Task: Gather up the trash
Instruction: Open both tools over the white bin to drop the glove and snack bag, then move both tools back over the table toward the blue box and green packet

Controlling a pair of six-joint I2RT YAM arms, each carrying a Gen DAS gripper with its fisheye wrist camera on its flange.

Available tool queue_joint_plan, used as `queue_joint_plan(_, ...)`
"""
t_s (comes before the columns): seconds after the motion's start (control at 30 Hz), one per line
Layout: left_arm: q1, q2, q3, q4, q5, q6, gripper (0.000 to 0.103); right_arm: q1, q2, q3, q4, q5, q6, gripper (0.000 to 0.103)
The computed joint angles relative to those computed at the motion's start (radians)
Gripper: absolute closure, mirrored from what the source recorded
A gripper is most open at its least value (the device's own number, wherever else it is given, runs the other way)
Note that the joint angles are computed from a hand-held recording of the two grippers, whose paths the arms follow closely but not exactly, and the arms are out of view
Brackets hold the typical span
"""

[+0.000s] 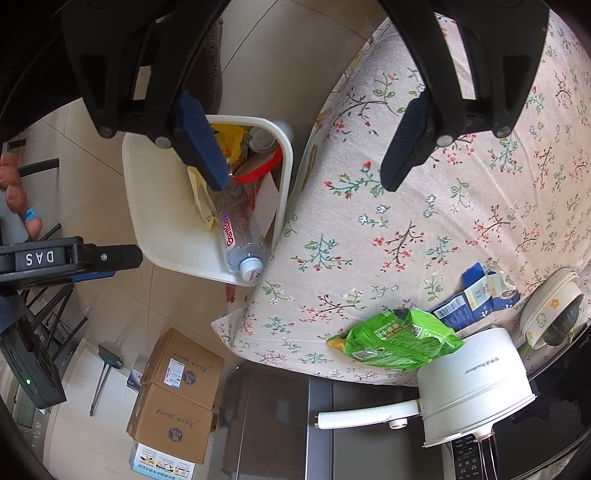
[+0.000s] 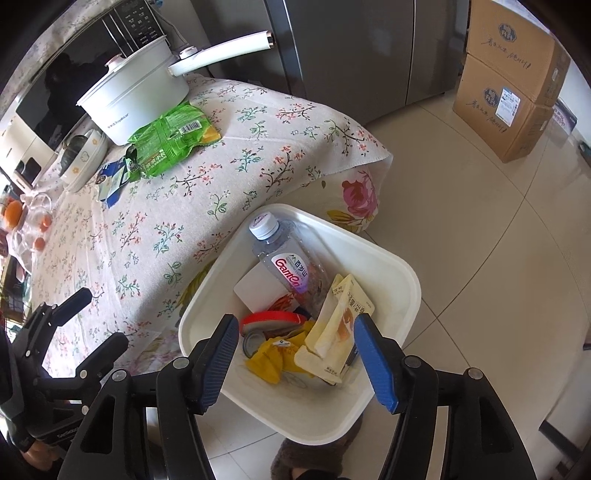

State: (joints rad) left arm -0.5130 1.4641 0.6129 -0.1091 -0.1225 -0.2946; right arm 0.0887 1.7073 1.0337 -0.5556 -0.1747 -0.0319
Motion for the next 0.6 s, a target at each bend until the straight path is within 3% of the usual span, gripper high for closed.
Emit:
queue_joint_plan(0.33, 0.247, -0.027, -0.004, -0.018, 0.028, 0.054, 0.014, 0.116, 0.044, 0.086, 0.014, 0.076, 0.030, 0.026)
queue_joint_plan(0.6, 0.524, 0.102, 0.078, 0.046, 0.134, 0.113, 0.014, 0.202, 0.212, 0.276, -0.004, 0.116, 0.082, 0.025)
